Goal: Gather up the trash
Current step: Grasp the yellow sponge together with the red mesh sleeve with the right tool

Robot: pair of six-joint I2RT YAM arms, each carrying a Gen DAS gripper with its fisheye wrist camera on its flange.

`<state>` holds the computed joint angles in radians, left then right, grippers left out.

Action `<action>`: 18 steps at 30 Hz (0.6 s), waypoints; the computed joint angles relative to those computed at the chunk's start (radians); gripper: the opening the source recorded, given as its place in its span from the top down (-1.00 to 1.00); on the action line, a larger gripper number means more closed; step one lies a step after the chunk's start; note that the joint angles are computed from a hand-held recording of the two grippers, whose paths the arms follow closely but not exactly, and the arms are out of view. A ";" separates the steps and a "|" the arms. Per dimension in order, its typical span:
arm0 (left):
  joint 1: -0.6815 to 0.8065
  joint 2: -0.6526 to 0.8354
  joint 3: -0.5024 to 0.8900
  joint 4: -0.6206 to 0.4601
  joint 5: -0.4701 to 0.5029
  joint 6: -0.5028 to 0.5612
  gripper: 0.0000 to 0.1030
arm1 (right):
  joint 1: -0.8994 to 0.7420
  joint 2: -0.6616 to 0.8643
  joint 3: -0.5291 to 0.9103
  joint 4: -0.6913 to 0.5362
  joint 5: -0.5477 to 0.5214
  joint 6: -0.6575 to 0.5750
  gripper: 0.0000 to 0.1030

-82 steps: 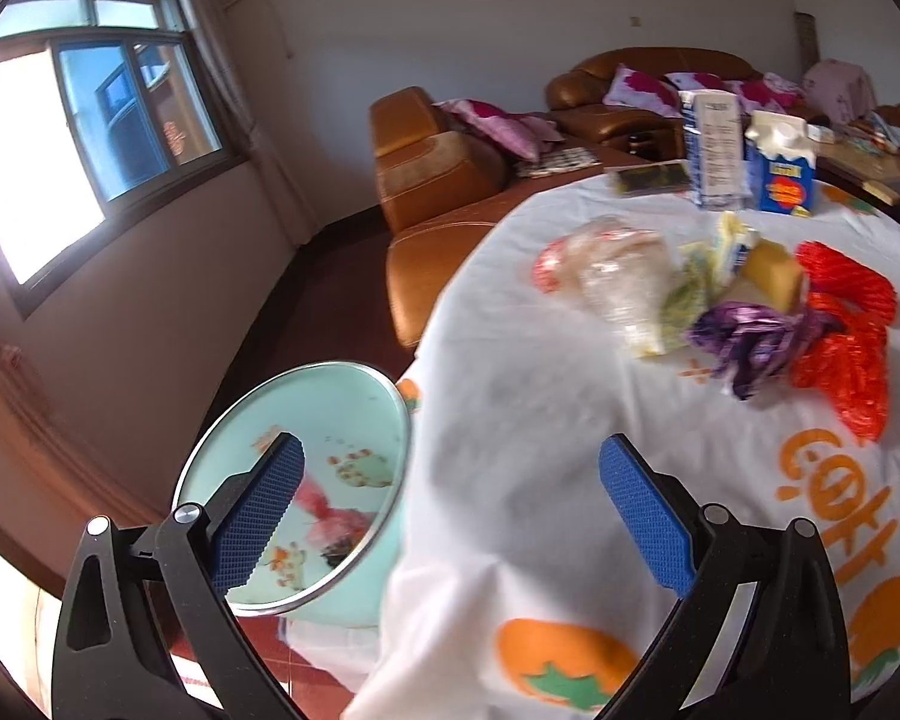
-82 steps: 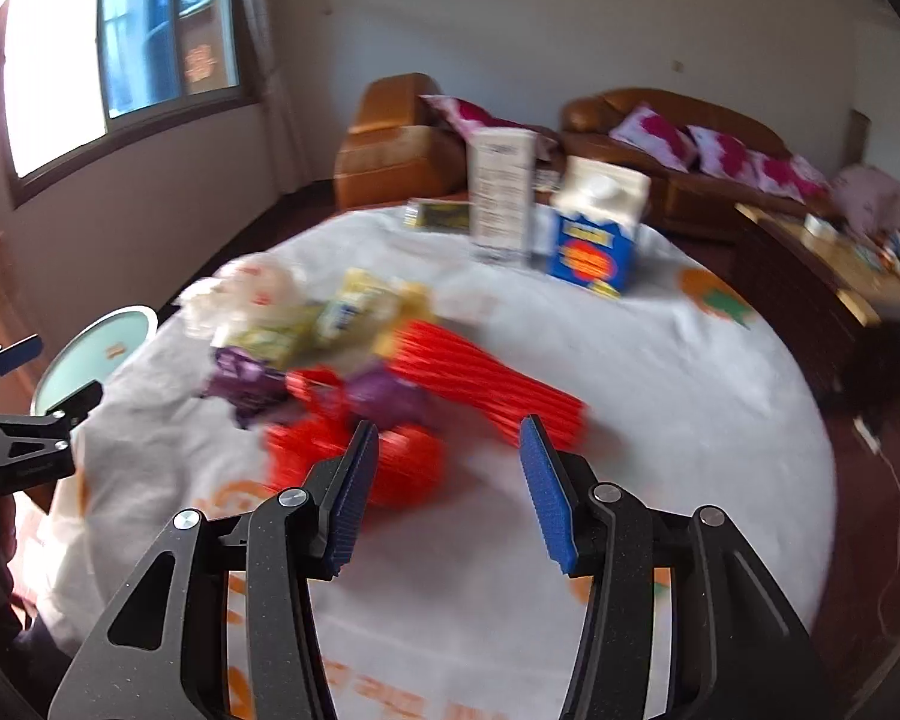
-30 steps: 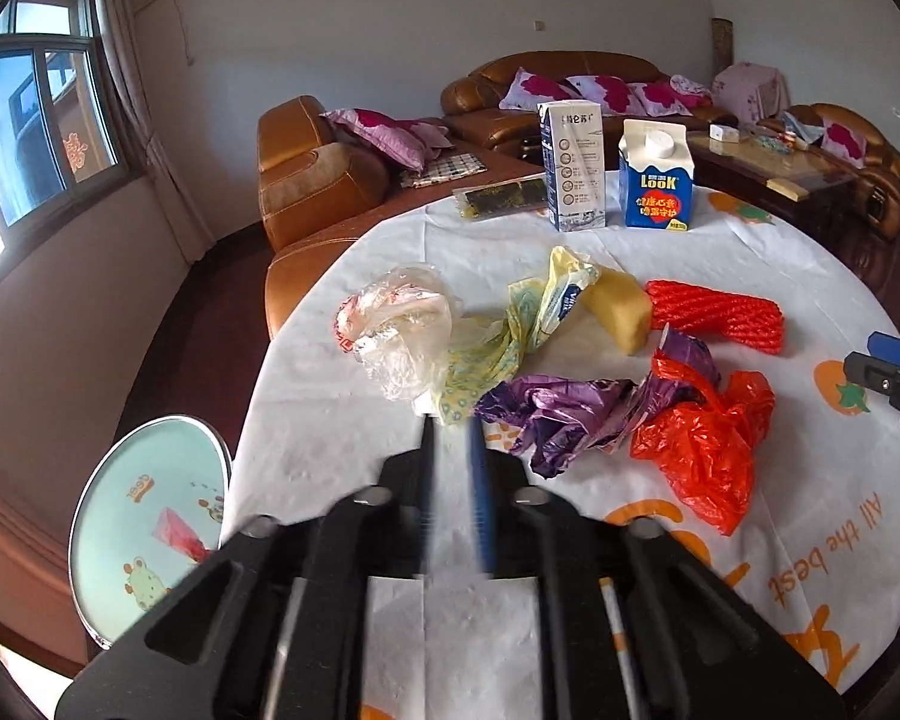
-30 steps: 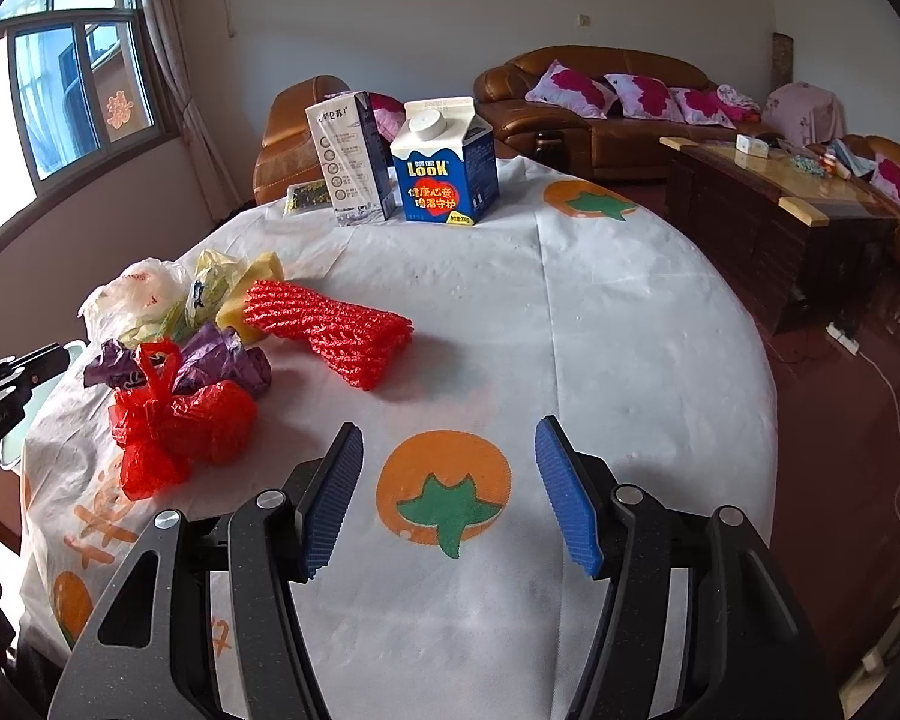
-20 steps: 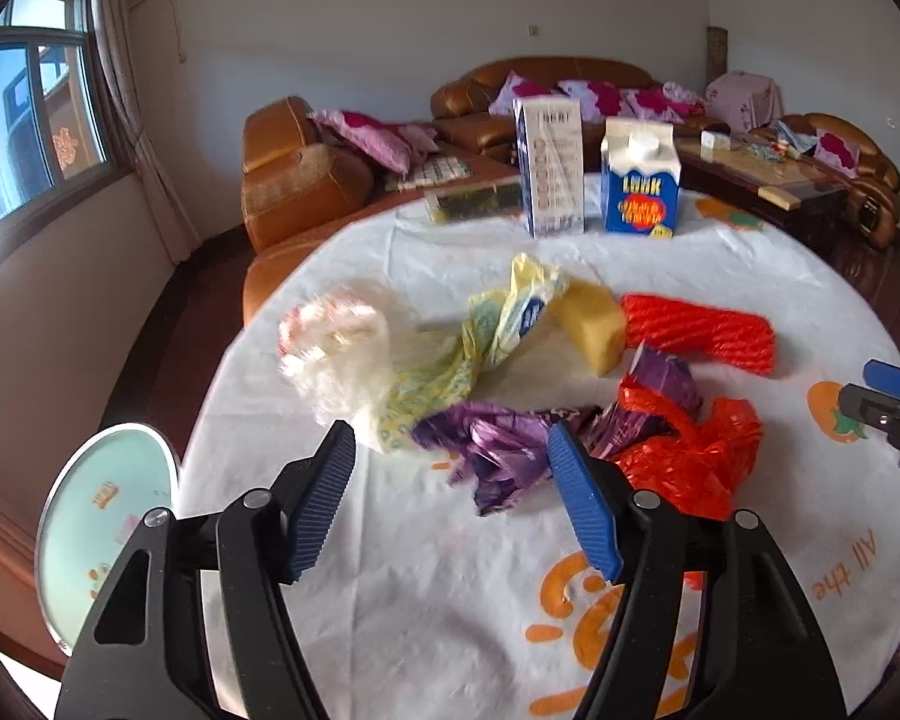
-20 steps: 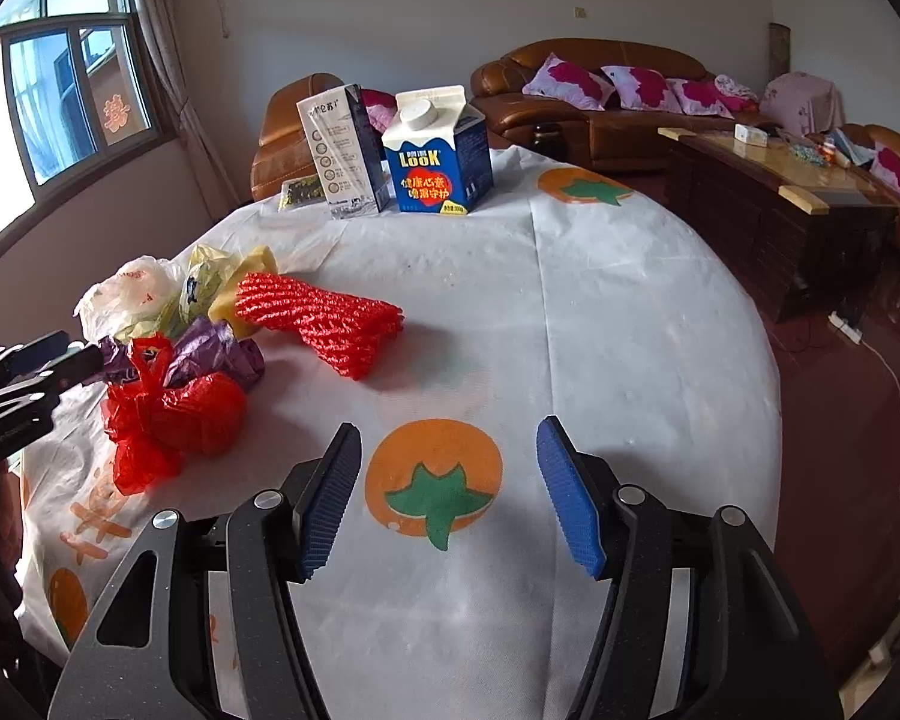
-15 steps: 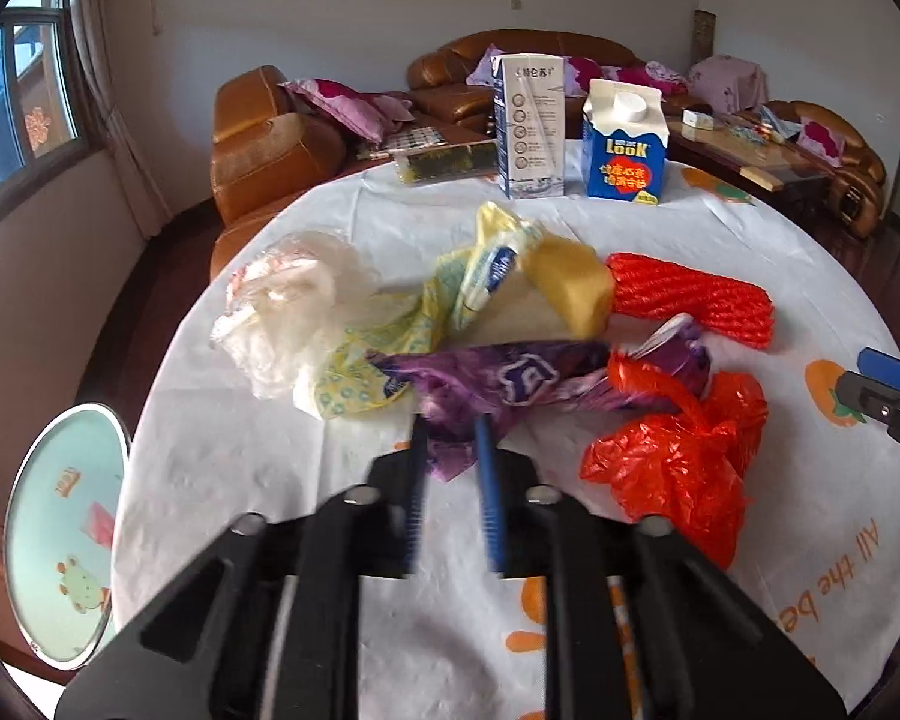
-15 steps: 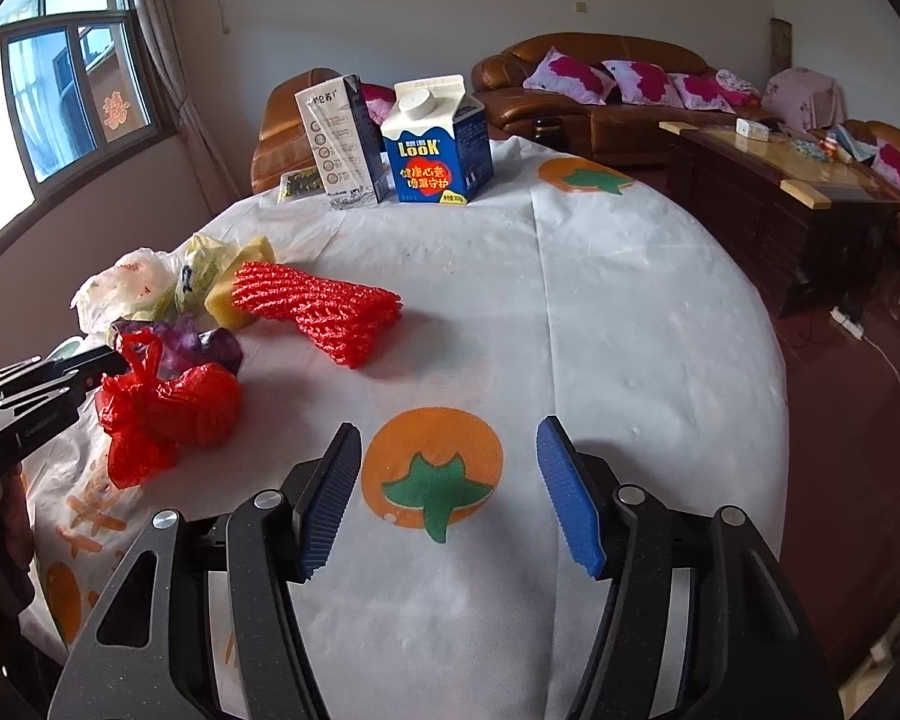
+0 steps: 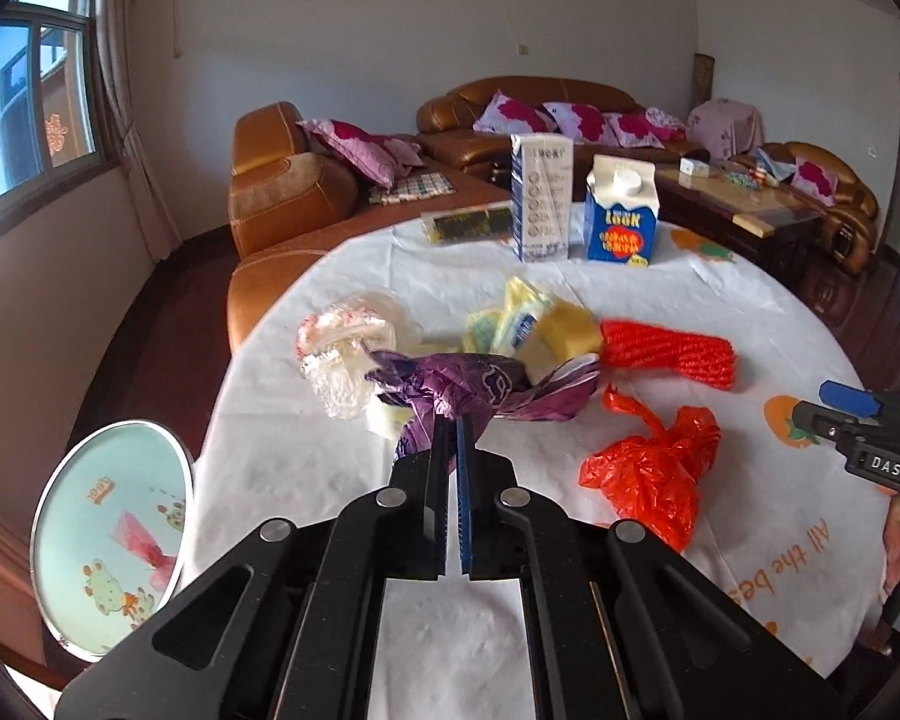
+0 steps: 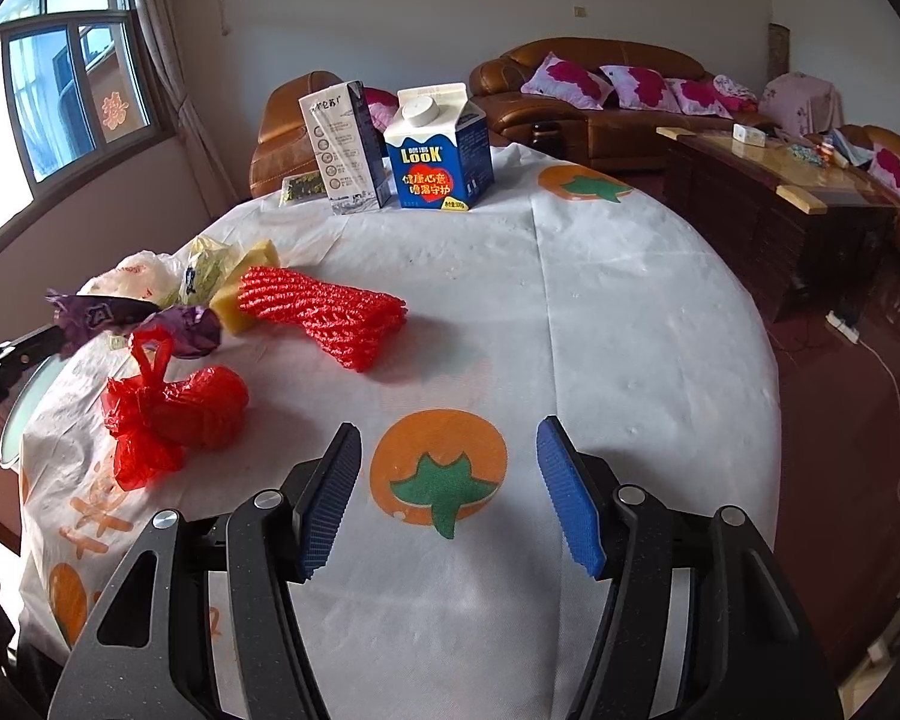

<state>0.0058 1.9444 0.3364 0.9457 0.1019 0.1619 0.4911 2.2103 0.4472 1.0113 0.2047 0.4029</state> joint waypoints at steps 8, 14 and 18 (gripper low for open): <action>0.098 -0.146 -0.107 0.004 0.087 0.011 0.97 | 0.024 -0.049 0.019 -0.058 0.013 -0.003 -0.18; 0.166 -0.219 -0.155 0.021 0.104 0.016 0.97 | 0.035 -0.086 0.077 -0.138 0.015 -0.003 -0.18; 0.245 -0.229 -0.156 0.008 0.147 0.019 0.97 | 0.039 -0.092 0.145 -0.208 0.002 0.001 -0.18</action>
<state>0.2509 1.7159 0.1807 0.9539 0.2489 0.1810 0.5303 2.1185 0.5922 0.8028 0.2064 0.4036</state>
